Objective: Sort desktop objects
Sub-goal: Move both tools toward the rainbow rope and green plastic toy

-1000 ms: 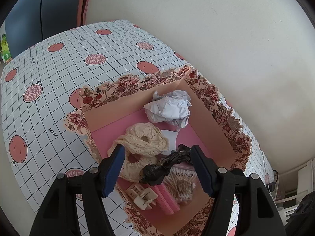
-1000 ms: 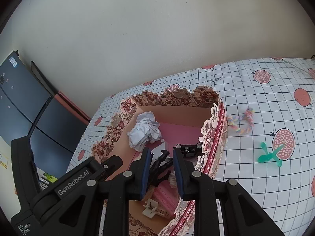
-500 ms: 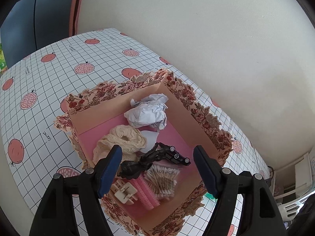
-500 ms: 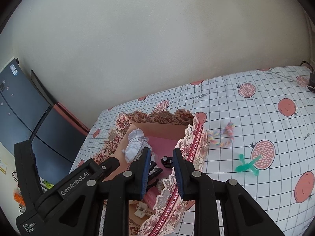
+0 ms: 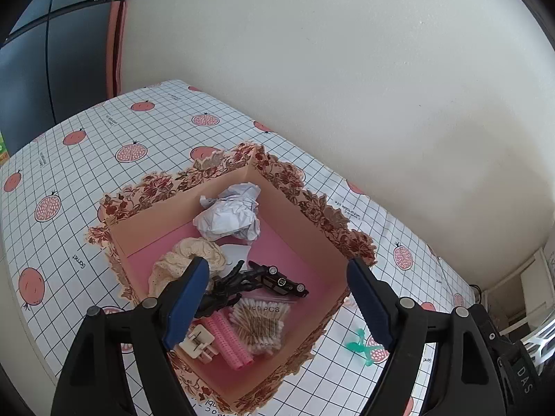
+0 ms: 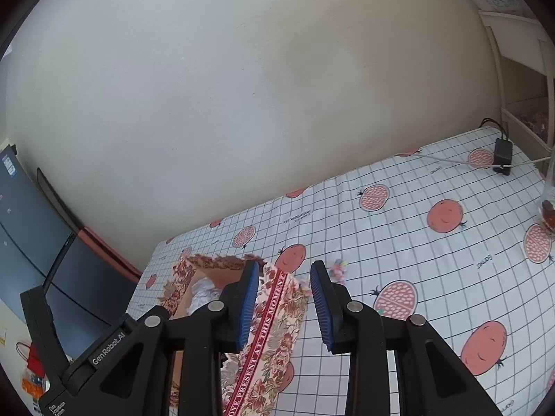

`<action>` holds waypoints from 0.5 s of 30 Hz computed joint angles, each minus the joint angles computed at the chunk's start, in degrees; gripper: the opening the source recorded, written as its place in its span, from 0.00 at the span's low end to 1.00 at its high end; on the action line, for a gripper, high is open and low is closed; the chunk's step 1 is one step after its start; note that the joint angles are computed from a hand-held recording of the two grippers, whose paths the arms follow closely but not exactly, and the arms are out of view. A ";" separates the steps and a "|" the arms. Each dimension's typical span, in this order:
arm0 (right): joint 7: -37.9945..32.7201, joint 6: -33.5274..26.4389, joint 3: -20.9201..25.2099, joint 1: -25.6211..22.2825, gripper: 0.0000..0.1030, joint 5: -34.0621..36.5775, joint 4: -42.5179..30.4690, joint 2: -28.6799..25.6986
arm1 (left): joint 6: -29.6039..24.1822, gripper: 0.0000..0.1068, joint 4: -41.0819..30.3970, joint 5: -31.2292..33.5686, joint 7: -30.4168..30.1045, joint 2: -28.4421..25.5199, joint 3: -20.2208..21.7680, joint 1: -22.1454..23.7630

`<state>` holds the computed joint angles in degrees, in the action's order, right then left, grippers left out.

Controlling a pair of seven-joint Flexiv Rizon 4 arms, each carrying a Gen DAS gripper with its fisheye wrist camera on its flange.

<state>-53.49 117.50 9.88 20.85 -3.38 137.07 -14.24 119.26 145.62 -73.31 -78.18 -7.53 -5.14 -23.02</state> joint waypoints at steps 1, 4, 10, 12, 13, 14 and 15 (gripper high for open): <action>0.30 0.26 -0.09 -0.62 0.39 0.05 0.11 0.08 | 0.44 0.77 -0.40 -0.59 0.80 -0.21 -0.26 -0.32; 1.66 0.99 0.24 -3.07 0.39 -0.97 0.65 0.35 | 1.91 0.78 -2.05 -3.53 4.08 -1.03 -1.32 -1.60; 1.53 1.40 -0.92 -5.24 0.39 -1.83 1.80 1.62 | 4.22 0.78 -4.97 -5.87 8.45 -2.48 -2.96 -3.57; 2.46 1.75 -0.39 -7.23 0.42 -3.39 2.13 1.80 | 4.23 0.78 -5.69 -5.59 8.99 -2.85 -3.18 -3.95; 3.30 2.29 0.01 -8.59 0.42 -4.67 2.32 1.67 | 4.25 0.78 -6.12 -5.59 9.35 -3.12 -3.32 -4.19; 4.05 2.65 0.25 -9.67 0.42 -5.79 2.52 1.66 | 4.43 0.78 -6.76 -6.40 10.26 -3.49 -3.59 -4.59; 4.65 2.81 0.32 -10.47 0.42 -6.71 2.67 1.69 | 4.61 0.78 -7.56 -7.59 11.52 -3.94 -3.92 -4.99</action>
